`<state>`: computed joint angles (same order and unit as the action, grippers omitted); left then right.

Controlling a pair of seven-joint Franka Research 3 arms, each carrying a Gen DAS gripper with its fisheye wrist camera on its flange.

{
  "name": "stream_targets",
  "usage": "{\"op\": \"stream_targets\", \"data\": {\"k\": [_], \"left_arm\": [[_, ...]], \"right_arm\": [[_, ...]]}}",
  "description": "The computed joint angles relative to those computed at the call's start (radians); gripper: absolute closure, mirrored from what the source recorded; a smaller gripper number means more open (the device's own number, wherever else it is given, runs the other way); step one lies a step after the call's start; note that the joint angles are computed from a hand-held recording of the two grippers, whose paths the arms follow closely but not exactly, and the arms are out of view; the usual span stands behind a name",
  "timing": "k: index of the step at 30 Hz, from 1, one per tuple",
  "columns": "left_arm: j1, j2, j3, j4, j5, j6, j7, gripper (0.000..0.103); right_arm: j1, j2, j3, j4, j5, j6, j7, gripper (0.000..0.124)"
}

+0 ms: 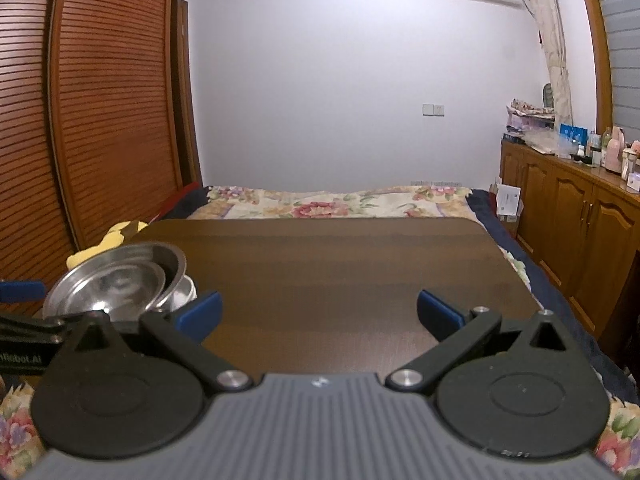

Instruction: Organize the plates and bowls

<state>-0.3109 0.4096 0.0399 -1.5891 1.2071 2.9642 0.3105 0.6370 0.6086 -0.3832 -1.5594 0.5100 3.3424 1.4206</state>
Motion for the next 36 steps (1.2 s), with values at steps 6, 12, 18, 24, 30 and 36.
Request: {"op": "stream_targets", "data": {"k": [6,12,18,24,30,36], "left_arm": [[-0.005,-0.001,0.005,-0.008,0.016,0.003,-0.024,0.000],[-0.003,-0.006,0.005,-0.023,0.043,0.005,-0.060,0.000],[0.000,-0.010,0.000,-0.028,0.071,-0.005,-0.085,0.000],[0.011,-0.011,-0.013,-0.030,0.070,-0.005,-0.083,0.000],[0.011,-0.010,-0.012,-0.028,0.066,-0.007,-0.080,0.000],[0.012,-0.010,-0.011,-0.029,0.061,-0.007,-0.079,0.000]], "right_arm": [[-0.011,-0.012,0.019,-0.018,-0.010,-0.012,0.007,0.021],[-0.019,-0.016,0.030,-0.027,-0.024,-0.012,0.019,0.021],[-0.021,-0.007,0.029,-0.027,-0.031,-0.022,0.029,0.021],[-0.019,-0.007,0.024,-0.031,-0.045,-0.023,0.047,0.021],[-0.027,-0.008,0.032,-0.032,-0.049,-0.017,0.047,0.021],[-0.028,-0.008,0.033,-0.033,-0.048,-0.015,0.045,0.021]]}}
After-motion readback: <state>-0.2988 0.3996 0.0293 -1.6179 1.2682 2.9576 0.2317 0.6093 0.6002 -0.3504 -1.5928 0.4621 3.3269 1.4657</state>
